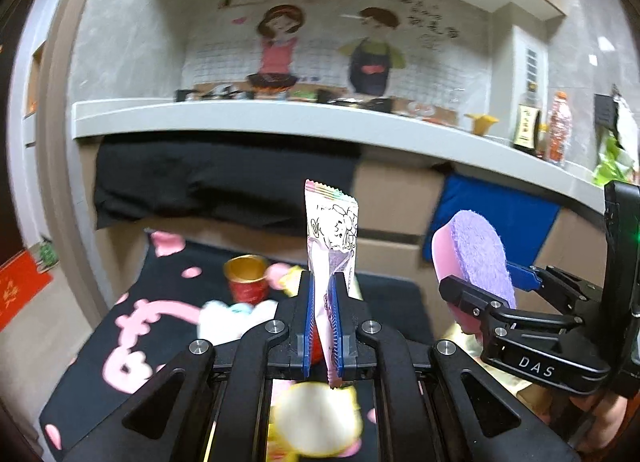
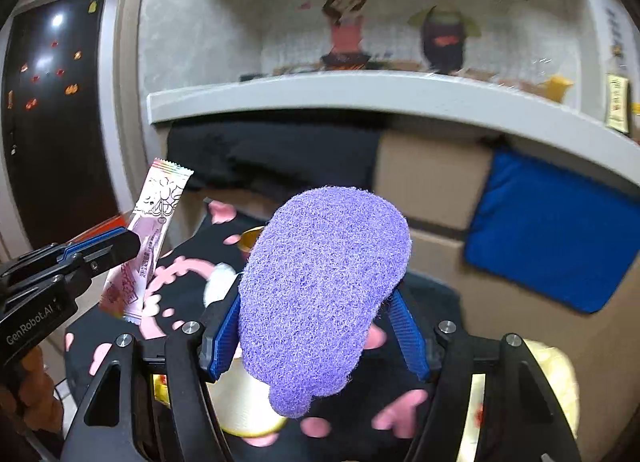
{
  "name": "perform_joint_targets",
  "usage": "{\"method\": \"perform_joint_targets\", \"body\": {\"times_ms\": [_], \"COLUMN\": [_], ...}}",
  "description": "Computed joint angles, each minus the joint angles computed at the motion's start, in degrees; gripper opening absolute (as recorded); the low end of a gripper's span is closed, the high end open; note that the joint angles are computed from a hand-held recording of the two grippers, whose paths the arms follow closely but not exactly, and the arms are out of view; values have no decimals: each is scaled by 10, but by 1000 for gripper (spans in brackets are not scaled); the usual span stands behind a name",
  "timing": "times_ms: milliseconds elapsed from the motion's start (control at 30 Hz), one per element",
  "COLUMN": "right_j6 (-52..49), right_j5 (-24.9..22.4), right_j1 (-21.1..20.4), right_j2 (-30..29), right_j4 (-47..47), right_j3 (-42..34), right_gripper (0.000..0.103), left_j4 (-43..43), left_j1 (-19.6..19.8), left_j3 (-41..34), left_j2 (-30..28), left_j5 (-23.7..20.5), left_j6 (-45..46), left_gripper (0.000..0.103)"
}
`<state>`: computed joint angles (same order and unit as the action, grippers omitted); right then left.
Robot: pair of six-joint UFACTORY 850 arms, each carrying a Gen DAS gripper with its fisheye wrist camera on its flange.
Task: Collect trash
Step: 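Lift both tools over the yellow bag and release the sponge and wrapper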
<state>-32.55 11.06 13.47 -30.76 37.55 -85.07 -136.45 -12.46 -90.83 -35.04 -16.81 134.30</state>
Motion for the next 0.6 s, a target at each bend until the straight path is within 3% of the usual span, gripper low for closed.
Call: {"method": "perform_joint_targets", "body": {"times_ms": [200, 267, 433, 600], "right_j6": [141, 149, 146, 120], "right_j5": [44, 56, 56, 75], "right_j1": [-42, -53, -89, -115], "right_j2": [65, 80, 106, 133], "right_j4": [-111, -114, -108, -90], "right_j3": [82, 101, 131, 169], "right_gripper": [64, 64, 64, 64], "left_j4": [111, 148, 357, 458], "left_j1": [-39, -50, -75, -98], "left_j3": [-25, -35, -105, -159], "left_j2": [-6, -10, -52, -97], "left_j5": [-12, -17, -28, -49], "left_j6": [-109, -143, -363, -477], "left_gripper": [8, 8, 8, 8]}}
